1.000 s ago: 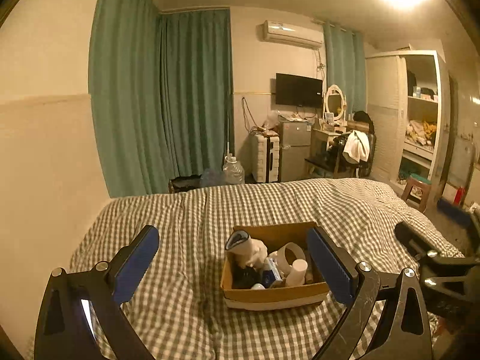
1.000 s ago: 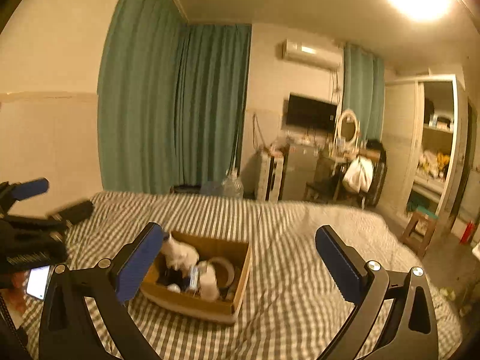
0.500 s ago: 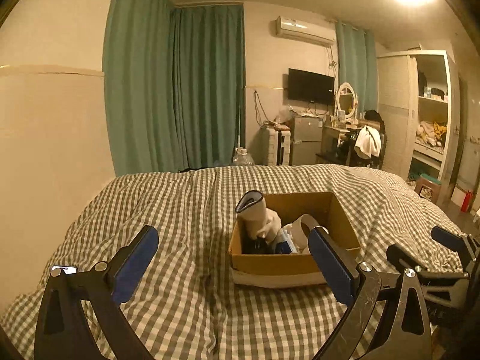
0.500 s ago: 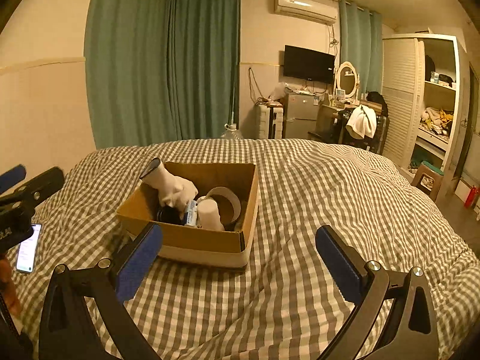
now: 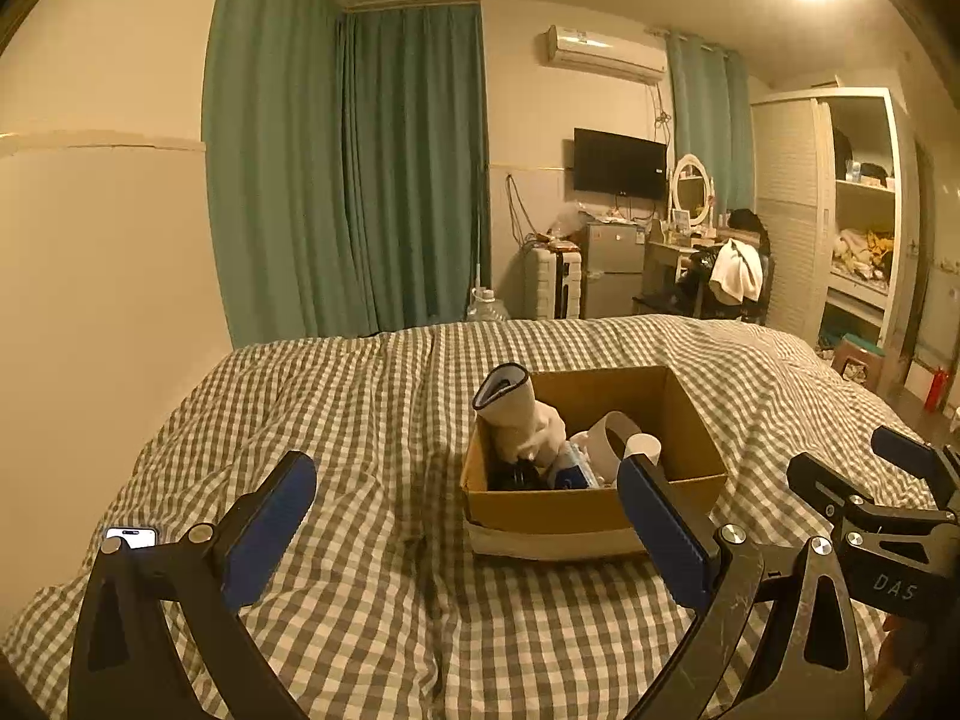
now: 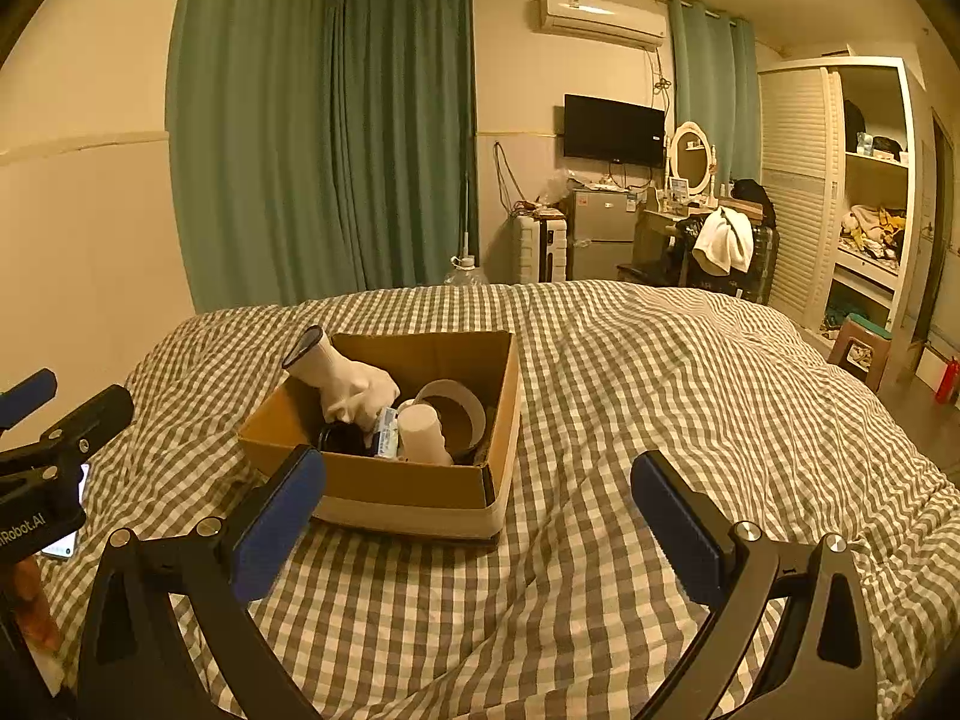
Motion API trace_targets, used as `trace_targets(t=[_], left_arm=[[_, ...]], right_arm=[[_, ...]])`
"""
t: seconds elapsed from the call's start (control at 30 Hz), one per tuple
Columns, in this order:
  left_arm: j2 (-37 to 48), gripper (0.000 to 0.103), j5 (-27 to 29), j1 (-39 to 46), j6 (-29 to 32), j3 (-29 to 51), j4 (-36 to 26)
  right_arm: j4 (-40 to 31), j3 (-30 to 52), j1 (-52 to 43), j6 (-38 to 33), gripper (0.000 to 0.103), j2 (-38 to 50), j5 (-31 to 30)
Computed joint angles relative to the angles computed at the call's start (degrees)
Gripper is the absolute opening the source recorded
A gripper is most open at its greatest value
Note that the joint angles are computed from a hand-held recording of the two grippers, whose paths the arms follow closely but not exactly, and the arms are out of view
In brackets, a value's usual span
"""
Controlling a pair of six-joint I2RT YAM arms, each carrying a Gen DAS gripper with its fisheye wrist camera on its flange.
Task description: Organize objects
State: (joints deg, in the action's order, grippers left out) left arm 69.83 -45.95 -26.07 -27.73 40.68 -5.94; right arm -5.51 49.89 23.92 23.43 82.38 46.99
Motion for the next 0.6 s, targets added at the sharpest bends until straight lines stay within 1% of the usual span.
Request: trace_targets(t=[0.07, 0.6], left_arm=[[0.2, 0.103, 0.0, -0.1, -0.3, 0.3, -0.9], [0.8, 0.103, 0.6, -0.6, 0.3, 0.4, -0.9]], right_arm=[[-0.4, 0.0, 0.3, 0.2, 0.102, 0.0, 0.4], [-0.6, -0.4, 0.8, 1.0, 0.102, -0.8, 0.2]])
